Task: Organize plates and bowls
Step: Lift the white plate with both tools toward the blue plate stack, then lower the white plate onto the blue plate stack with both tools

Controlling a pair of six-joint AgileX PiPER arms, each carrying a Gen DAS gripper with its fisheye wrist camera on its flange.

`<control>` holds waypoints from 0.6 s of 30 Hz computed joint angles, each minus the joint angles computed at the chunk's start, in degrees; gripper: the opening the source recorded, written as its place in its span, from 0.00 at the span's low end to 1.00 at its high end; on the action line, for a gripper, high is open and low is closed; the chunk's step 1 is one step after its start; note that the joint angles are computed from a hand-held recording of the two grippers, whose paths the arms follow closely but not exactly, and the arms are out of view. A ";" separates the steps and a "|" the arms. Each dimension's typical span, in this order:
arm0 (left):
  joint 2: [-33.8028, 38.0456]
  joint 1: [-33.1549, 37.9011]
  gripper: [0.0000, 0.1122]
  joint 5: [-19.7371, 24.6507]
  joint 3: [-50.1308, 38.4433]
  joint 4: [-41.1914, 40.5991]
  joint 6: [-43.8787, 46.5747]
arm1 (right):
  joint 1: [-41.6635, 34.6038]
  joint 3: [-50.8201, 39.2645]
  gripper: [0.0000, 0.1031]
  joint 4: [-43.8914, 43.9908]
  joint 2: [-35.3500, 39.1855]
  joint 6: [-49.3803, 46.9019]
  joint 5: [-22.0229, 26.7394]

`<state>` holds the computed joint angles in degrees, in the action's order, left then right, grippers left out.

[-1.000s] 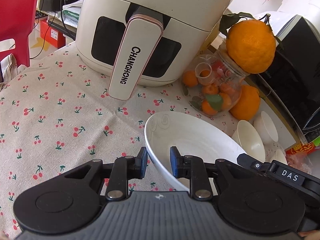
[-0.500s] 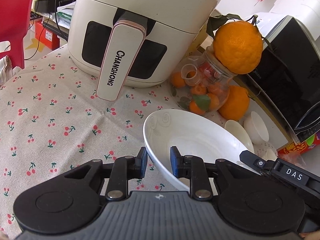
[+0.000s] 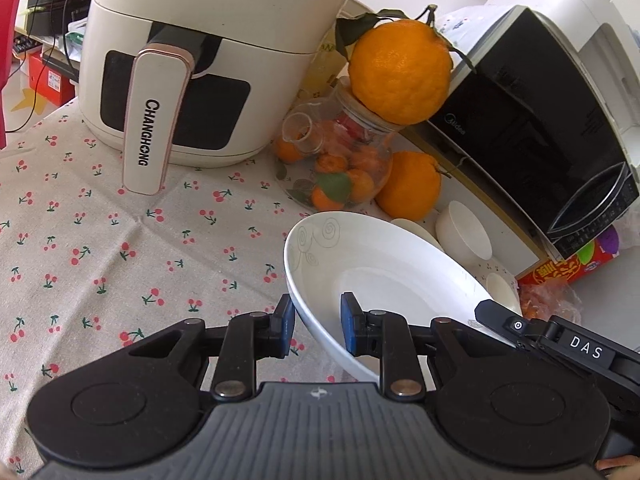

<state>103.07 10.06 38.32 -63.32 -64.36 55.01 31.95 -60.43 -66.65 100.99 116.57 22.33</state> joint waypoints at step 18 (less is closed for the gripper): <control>-3.60 -6.84 0.19 -1.96 8.61 -4.17 14.12 | 1.06 16.07 0.21 10.08 -14.59 -7.38 4.73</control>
<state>99.46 3.21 36.36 -54.71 -68.53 69.13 33.02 -44.35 -56.57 86.40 109.19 27.05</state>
